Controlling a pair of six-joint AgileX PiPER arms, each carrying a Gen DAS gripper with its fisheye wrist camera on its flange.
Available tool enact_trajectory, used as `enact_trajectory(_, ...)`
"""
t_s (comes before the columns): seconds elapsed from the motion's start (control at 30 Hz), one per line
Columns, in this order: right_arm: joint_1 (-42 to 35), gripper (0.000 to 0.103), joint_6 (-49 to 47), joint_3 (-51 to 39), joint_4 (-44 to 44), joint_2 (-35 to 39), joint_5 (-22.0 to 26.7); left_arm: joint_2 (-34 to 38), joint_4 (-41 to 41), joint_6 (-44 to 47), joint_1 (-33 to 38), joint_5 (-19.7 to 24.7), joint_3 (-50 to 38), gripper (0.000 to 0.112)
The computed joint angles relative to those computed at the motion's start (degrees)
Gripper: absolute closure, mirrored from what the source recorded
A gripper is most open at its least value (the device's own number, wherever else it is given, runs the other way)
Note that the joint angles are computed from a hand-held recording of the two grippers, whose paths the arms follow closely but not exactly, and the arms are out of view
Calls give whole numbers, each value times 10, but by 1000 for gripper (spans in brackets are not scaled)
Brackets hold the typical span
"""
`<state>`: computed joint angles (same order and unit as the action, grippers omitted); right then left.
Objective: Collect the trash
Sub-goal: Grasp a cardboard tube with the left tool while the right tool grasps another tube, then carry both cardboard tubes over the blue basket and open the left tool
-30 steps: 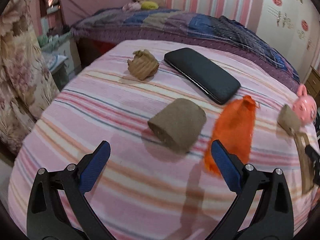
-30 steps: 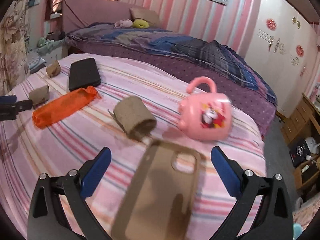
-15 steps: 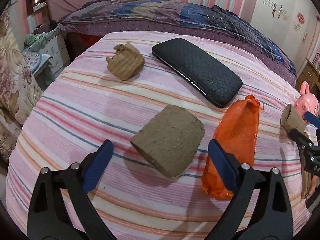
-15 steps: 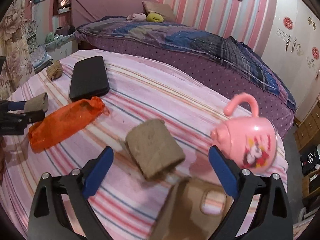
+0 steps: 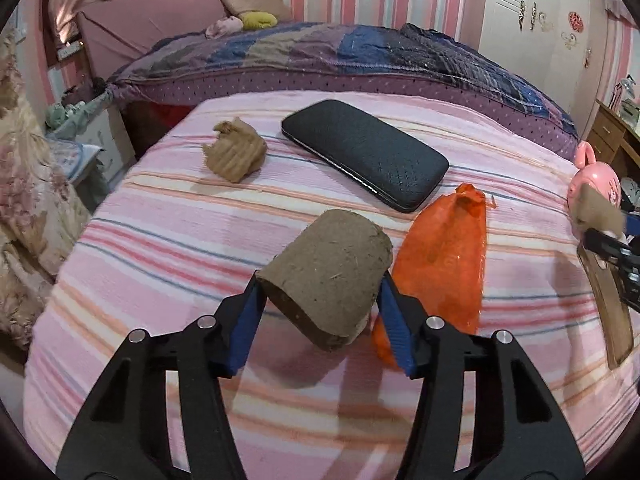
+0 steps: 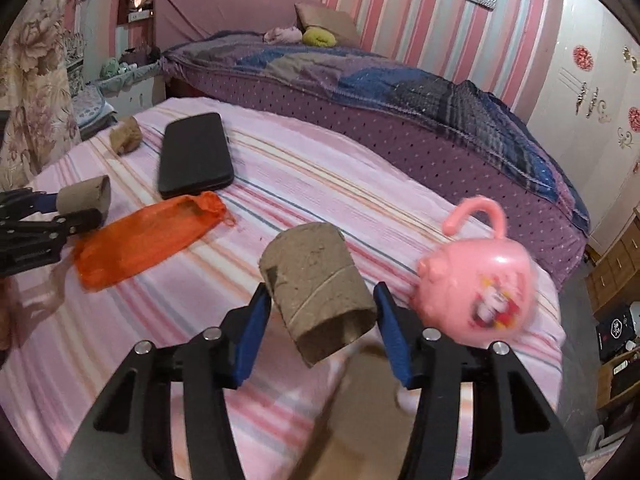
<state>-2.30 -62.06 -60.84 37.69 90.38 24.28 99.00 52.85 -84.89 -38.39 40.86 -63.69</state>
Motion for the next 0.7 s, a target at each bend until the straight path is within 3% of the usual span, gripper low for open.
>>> enact_trajectory(0.13,-67,51,-45,55,54,-74,46,-39,25,-53,-74,70,14,58)
enact_trajectory(0.23,-161,51,-103,98,92,-137,108,-35,26,-87,-160,155,-10,58)
enact_trajectory(0.43,-404,51,-237,121,141,-185,236,11,18,-119,-279,253,-110,58)
enact_trajectory(0.57,-564,50,-323,98,177,-155,305,65,26,-127,-339,279,-206,58)
enact_trajectory(0.7,-661,50,-383,75,208,-114,332,144,20,-99,-377,284,-331,57)
